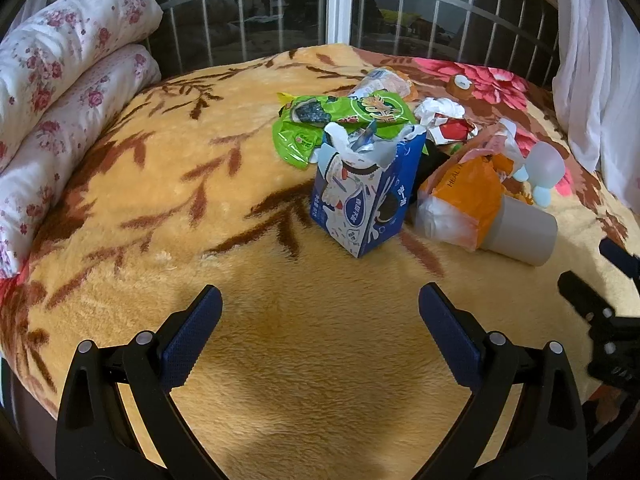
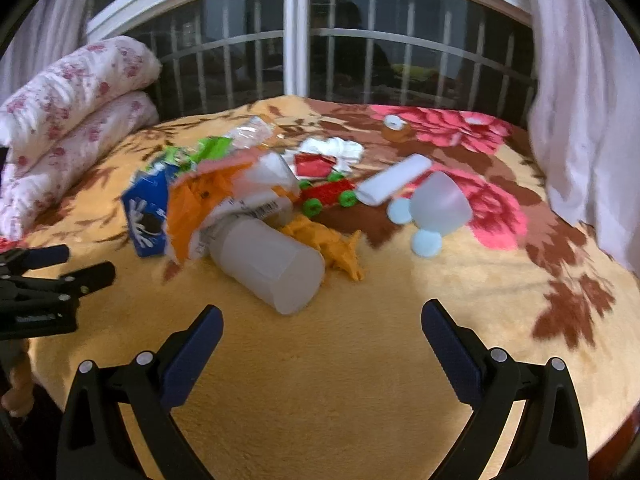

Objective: Collect trash
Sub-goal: 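Reach the right gripper to the white plastic cup and close on it, then grasp the blue tissue box with the left gripper while the right gripper holds the cup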

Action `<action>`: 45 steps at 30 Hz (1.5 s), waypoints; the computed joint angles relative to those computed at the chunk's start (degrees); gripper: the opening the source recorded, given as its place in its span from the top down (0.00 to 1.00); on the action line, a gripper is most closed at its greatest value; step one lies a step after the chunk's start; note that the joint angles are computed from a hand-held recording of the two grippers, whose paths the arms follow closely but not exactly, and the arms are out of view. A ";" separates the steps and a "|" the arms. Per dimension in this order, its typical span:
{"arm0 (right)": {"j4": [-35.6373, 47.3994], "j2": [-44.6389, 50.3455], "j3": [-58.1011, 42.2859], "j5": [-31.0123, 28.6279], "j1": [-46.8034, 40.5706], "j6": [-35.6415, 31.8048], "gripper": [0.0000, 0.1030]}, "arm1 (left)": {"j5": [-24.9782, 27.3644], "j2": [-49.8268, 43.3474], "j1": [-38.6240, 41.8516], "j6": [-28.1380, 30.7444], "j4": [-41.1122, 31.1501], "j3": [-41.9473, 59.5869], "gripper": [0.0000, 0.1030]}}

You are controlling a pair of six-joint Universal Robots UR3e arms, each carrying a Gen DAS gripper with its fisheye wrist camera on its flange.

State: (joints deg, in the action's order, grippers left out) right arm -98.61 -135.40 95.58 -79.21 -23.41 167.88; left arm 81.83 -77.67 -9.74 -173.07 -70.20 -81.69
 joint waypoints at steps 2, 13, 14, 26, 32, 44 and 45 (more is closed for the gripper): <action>11.16 -0.73 -5.40 11.64 -11.26 -12.94 0.05 | -0.53 0.66 0.89 0.47 -0.11 -0.71 0.07; 32.84 20.76 -27.58 22.46 -9.09 -37.67 0.07 | 0.65 -1.03 0.63 -0.55 -2.35 2.59 0.07; 33.00 22.92 -28.67 22.84 -8.21 -37.28 0.08 | 0.83 -1.32 0.57 -0.70 -2.58 2.97 0.07; 36.48 41.49 -43.82 12.63 2.33 -30.74 0.37 | -0.63 -1.63 3.26 -0.56 -4.92 4.17 0.07; 38.62 54.03 -56.95 -0.58 14.35 -25.45 0.39 | 1.04 -1.89 2.05 -0.72 -3.57 4.12 0.07; 43.91 44.20 -52.69 7.12 7.36 -15.29 0.54 | 2.31 0.04 1.98 0.74 -0.99 1.67 0.07; 46.09 41.36 -51.64 10.48 3.91 -16.24 0.54 | 1.69 0.53 2.49 1.14 -1.05 1.21 0.07</action>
State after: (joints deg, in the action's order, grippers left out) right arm -52.52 -94.05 43.94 -68.73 -19.50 151.64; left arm 83.52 -77.14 -7.25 -171.93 -71.25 -80.48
